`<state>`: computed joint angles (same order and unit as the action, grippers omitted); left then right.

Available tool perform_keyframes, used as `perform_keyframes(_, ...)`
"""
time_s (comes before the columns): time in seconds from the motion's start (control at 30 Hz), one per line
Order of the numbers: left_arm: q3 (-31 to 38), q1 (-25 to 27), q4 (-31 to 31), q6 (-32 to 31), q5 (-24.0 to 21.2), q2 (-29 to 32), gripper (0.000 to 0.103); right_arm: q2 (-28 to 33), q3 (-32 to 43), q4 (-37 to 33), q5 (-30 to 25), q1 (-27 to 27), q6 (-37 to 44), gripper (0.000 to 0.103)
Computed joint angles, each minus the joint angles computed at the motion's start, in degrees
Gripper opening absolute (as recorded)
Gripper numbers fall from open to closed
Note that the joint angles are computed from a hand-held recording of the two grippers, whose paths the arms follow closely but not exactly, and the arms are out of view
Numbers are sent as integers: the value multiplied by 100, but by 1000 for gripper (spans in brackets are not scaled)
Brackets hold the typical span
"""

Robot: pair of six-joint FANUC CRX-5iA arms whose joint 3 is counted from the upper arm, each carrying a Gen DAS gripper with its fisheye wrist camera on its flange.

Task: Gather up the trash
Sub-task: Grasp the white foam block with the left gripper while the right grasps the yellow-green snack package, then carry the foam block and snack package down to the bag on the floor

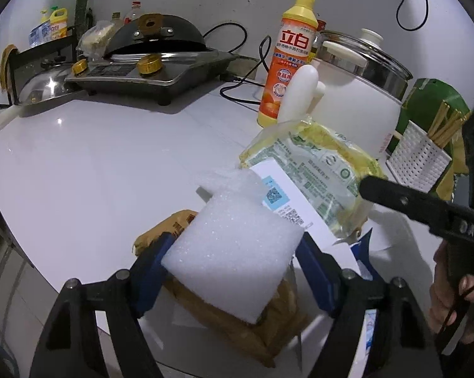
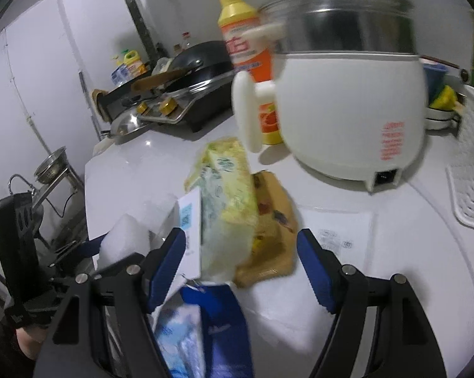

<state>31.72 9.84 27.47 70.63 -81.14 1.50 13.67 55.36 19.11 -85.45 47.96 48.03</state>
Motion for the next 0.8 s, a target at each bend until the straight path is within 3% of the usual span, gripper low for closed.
perform_keyframes(0.17, -54, 59, 198, -291, 144, -70, 76, 418, 611, -113, -262, -75, 112, 44)
perform_keyframes(0.23, -39, 86, 303, -359, 178, -79, 76, 412, 571, -133, -207, -79, 144, 25)
perform_keyframes(0.5, 83, 275, 704, -499, 289, -103, 76, 139, 86, 814, 165, 246, 24, 14)
perform_keyframes(0.8, 81, 726, 1054, -720, 223, -306, 76, 229, 592, 1802, 4, 760, 104, 13)
